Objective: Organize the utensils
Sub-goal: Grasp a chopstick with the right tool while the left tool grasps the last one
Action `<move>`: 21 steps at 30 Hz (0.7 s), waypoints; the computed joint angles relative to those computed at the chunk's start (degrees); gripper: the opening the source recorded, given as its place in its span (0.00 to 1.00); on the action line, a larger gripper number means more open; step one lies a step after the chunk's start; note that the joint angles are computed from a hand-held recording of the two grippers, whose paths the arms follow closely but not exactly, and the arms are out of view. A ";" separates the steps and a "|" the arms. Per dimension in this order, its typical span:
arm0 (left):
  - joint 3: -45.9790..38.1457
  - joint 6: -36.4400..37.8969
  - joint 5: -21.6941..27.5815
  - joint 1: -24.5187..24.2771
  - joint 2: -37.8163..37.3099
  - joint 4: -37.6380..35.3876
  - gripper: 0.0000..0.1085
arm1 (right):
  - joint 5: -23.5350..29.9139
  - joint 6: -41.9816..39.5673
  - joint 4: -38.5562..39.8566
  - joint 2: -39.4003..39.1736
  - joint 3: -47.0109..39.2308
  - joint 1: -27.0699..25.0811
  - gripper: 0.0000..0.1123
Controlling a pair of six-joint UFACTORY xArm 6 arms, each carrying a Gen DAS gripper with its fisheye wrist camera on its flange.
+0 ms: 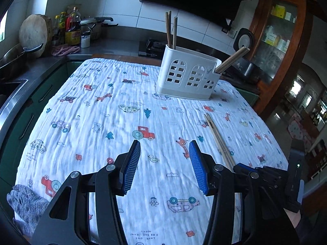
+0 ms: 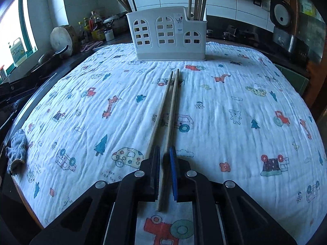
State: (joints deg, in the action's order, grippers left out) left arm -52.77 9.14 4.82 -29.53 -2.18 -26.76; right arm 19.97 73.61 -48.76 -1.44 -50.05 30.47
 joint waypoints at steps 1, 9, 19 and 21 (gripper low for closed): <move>-0.03 0.39 0.09 -0.08 0.02 -0.55 0.46 | -0.57 0.32 -0.03 0.18 0.19 -0.23 0.08; 0.44 1.35 0.45 -1.02 0.19 -1.87 0.46 | 1.84 4.38 -4.17 0.49 -0.63 0.67 0.07; 0.01 1.42 1.91 -4.91 1.78 -2.25 0.46 | 2.25 11.96 -11.61 -4.90 2.76 0.37 0.06; -0.52 1.38 2.31 -6.13 2.67 -2.29 0.46 | 3.23 13.06 -13.39 -6.90 3.61 0.66 0.06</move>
